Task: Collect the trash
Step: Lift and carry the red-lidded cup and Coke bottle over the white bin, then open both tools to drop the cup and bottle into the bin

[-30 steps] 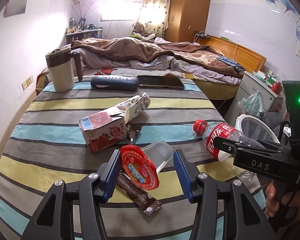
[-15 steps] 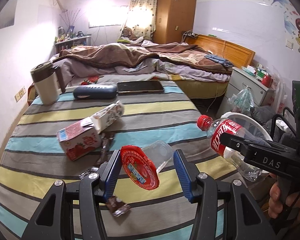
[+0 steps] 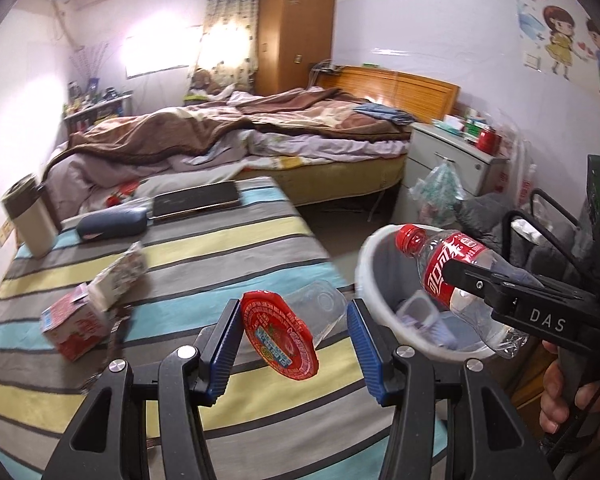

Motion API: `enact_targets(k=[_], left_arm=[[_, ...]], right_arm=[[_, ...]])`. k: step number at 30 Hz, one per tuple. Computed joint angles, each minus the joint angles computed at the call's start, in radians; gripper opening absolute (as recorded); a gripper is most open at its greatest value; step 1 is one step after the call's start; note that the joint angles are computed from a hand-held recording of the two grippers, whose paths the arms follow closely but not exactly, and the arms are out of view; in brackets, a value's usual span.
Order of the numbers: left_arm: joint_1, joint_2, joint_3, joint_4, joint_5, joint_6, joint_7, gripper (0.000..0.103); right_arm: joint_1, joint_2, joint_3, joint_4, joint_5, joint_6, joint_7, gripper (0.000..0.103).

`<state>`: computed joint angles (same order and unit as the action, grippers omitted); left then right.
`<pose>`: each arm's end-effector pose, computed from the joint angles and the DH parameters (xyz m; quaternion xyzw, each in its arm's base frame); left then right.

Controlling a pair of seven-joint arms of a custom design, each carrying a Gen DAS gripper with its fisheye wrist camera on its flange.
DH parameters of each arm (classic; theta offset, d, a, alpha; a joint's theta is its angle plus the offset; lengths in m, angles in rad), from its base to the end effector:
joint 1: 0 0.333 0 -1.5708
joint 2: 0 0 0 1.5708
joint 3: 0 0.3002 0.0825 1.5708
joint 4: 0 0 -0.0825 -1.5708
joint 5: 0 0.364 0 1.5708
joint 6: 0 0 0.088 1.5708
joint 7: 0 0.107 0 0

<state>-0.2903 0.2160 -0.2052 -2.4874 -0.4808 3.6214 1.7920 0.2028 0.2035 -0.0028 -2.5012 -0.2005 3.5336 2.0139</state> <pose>0.4679 -0.1842 0.3124 -0.5870 0.6877 -0.3485 0.2470 0.4914 0.1245 0.3070 -0.6401 0.6556 -0.1815 0.3572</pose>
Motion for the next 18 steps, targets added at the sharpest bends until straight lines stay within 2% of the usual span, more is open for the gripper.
enact_targets(k=[6, 16, 18], left_arm=[[-0.054, 0.049, -0.003, 0.092, -0.007, -0.035, 0.04, 0.053], [-0.089, 0.161, -0.008, 0.248, 0.049, -0.123, 0.035, 0.053], [-0.077, 0.182, -0.02, 0.269, 0.072, -0.139, 0.022, 0.053]], right_arm=[[0.029, -0.011, -0.051, -0.023, 0.105, 0.002, -0.069, 0.063], [-0.008, -0.01, -0.074, -0.029, 0.155, -0.042, -0.11, 0.063], [-0.034, -0.005, -0.063, -0.024, 0.13, -0.057, -0.095, 0.063]])
